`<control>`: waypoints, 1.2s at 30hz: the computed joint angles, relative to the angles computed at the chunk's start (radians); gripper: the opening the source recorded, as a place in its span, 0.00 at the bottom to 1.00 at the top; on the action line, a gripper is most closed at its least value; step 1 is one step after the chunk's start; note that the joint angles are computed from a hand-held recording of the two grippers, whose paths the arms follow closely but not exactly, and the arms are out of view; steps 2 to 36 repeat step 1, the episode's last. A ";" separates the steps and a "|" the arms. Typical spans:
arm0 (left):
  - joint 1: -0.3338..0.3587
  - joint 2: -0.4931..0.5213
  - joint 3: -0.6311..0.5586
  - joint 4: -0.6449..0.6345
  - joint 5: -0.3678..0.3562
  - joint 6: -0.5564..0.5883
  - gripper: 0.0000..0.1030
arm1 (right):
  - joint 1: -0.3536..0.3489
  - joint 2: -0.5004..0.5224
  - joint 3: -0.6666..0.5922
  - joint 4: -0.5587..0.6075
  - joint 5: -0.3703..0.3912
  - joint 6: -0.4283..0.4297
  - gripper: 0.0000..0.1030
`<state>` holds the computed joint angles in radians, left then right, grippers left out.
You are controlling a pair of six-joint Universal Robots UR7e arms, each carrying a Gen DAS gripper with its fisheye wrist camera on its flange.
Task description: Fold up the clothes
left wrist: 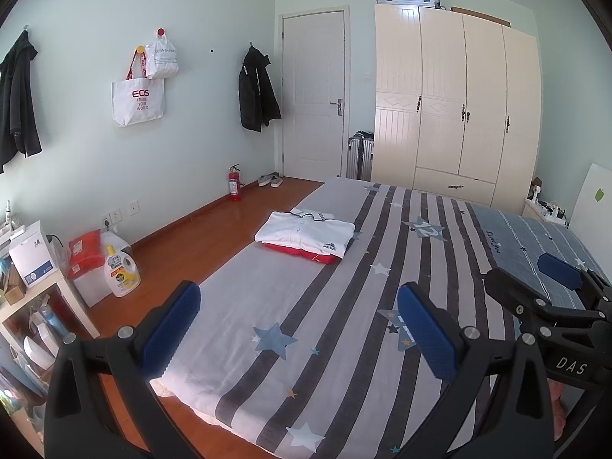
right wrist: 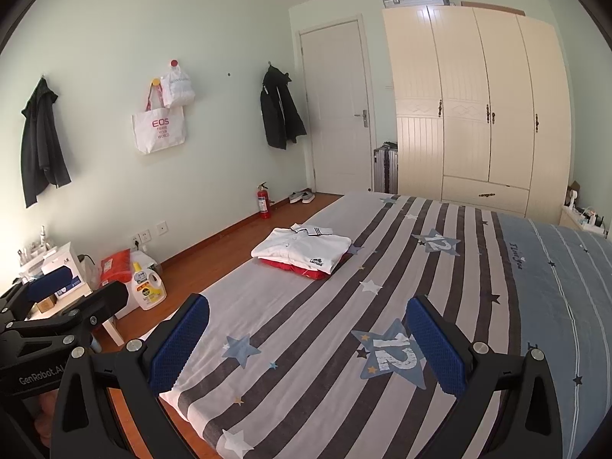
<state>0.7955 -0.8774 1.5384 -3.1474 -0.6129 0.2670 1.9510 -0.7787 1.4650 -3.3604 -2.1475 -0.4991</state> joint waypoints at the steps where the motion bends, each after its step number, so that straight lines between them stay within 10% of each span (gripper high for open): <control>1: 0.001 0.001 0.000 -0.002 0.000 0.002 0.99 | 0.000 0.001 -0.002 0.001 -0.001 0.001 0.99; 36: 0.001 0.001 0.000 -0.002 0.000 0.002 0.99 | 0.000 0.001 -0.002 0.001 -0.001 0.001 0.99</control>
